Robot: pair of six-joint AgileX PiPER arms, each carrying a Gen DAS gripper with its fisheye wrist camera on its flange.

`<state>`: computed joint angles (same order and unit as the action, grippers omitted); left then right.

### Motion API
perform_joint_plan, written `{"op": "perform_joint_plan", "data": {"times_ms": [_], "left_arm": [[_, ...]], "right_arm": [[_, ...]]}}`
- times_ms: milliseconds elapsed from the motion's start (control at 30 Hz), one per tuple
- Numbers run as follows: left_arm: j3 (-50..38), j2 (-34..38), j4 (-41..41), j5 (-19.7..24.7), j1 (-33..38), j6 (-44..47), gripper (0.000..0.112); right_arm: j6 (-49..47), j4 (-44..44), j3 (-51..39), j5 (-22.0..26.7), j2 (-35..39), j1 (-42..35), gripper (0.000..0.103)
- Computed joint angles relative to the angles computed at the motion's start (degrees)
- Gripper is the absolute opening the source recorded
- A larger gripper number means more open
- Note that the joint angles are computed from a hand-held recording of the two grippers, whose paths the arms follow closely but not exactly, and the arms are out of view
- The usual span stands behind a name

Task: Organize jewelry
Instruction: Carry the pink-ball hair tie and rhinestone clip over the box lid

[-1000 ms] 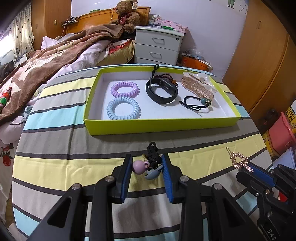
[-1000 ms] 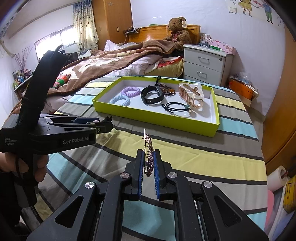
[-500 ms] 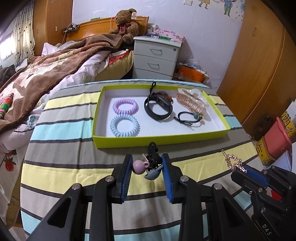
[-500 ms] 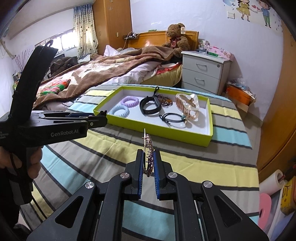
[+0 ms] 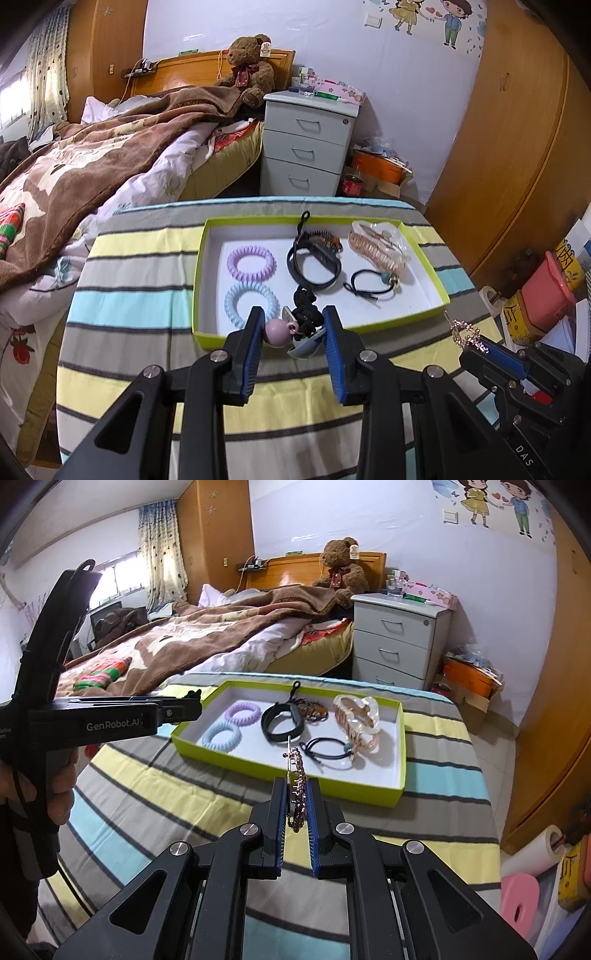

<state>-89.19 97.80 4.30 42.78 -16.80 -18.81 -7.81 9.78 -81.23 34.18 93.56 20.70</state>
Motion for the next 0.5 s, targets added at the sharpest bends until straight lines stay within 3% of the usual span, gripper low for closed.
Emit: {"op": "perform_joint_plan", "data": {"times_ms": [500], "left_arm": [[-13.9,10.0,-5.4,4.7,1.7,5.1,0.033]], "right_arm": [[-4.4,3.2,-17.7,8.2,13.4,-4.3,0.011]]}}
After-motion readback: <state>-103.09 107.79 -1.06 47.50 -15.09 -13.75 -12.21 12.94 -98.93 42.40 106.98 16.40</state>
